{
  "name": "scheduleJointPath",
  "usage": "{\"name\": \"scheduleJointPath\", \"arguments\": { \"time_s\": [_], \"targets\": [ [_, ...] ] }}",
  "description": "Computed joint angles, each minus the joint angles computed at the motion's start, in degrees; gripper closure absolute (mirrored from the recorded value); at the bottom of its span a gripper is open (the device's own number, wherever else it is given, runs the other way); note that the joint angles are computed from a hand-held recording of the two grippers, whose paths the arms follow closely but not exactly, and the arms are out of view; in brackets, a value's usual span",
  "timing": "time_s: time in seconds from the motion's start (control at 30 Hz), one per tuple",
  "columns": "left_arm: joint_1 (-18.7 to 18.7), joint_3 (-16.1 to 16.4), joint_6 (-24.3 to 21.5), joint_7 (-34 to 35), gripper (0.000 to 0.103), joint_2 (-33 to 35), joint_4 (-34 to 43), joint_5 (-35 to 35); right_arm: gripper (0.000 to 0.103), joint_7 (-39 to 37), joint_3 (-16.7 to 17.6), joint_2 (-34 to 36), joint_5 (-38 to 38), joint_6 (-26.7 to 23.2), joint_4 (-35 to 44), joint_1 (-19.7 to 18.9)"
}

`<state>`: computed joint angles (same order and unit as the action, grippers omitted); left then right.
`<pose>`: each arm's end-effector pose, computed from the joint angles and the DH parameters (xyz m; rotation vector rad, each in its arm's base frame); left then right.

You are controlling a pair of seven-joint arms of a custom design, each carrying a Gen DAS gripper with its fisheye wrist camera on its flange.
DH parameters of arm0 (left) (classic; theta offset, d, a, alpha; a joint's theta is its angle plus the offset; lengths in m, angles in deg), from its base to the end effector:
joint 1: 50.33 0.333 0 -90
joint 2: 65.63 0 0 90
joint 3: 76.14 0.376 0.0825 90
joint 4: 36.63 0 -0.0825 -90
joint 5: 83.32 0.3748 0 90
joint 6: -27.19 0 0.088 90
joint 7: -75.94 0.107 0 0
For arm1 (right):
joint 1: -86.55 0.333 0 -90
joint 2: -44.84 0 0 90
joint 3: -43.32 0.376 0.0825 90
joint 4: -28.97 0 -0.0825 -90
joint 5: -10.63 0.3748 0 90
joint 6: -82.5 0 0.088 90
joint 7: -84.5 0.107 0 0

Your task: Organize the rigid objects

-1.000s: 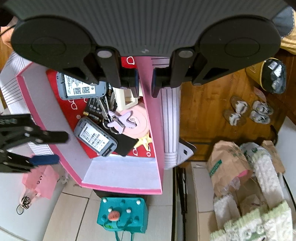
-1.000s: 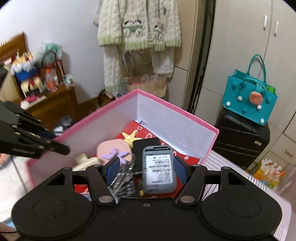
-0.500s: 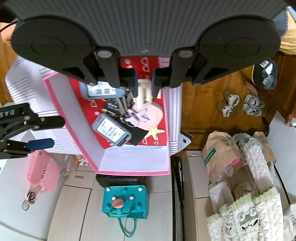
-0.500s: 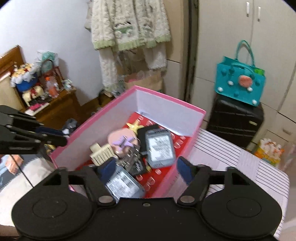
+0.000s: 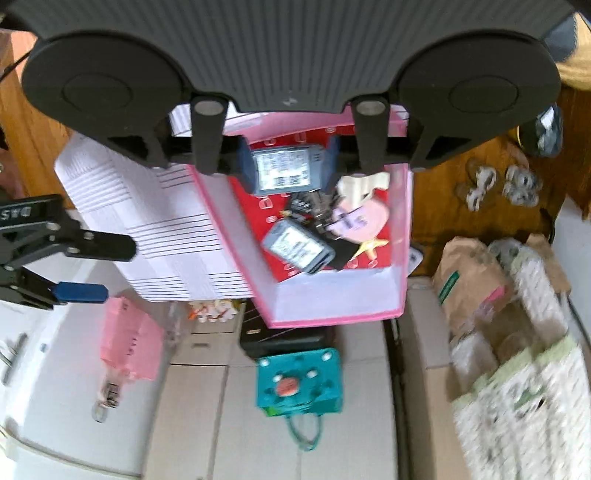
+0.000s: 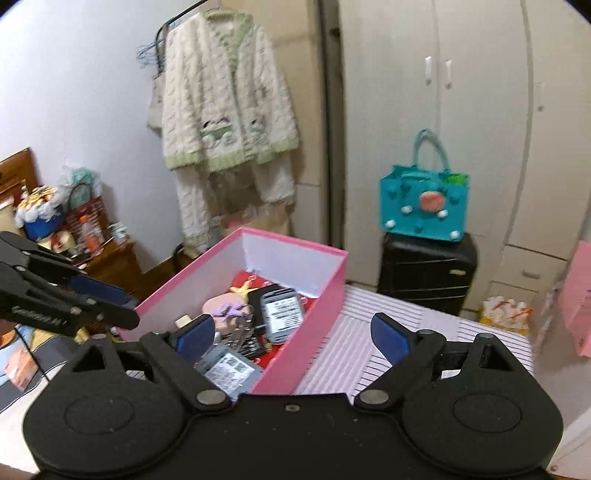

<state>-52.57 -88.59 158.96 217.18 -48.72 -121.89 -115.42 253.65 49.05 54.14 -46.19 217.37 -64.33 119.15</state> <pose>0.6807 -0.1643 0.6287 -0.9637 2.5803 -1.0545 0.5275 0.3947 0.6524 -1.4560 1.7657 -0.8872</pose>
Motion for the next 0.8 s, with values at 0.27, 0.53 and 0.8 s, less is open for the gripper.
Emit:
{"name": "scheduleJointPath", "arguments": {
  "time_s": [0.27,0.53,0.8],
  "targets": [
    [-0.07,-0.16,1.74,4.98,0.041,-6.80,-9.65,-6.16,0.002,4.78,1.72,-1.60,-2.37,-13.13,0.15,3.72],
    [-0.98,0.69,7.10,11.05,0.021,-11.27,-19.69,-15.67,0.002,14.47,4.67,-2.46,-9.38,-24.54,-3.50,7.21],
    [-4.16,0.74,17.48,18.24,0.002,-15.27,-27.77,-23.58,0.002,19.36,5.84,-2.57,-10.68,-27.70,-4.99,8.56]
  ]
}}
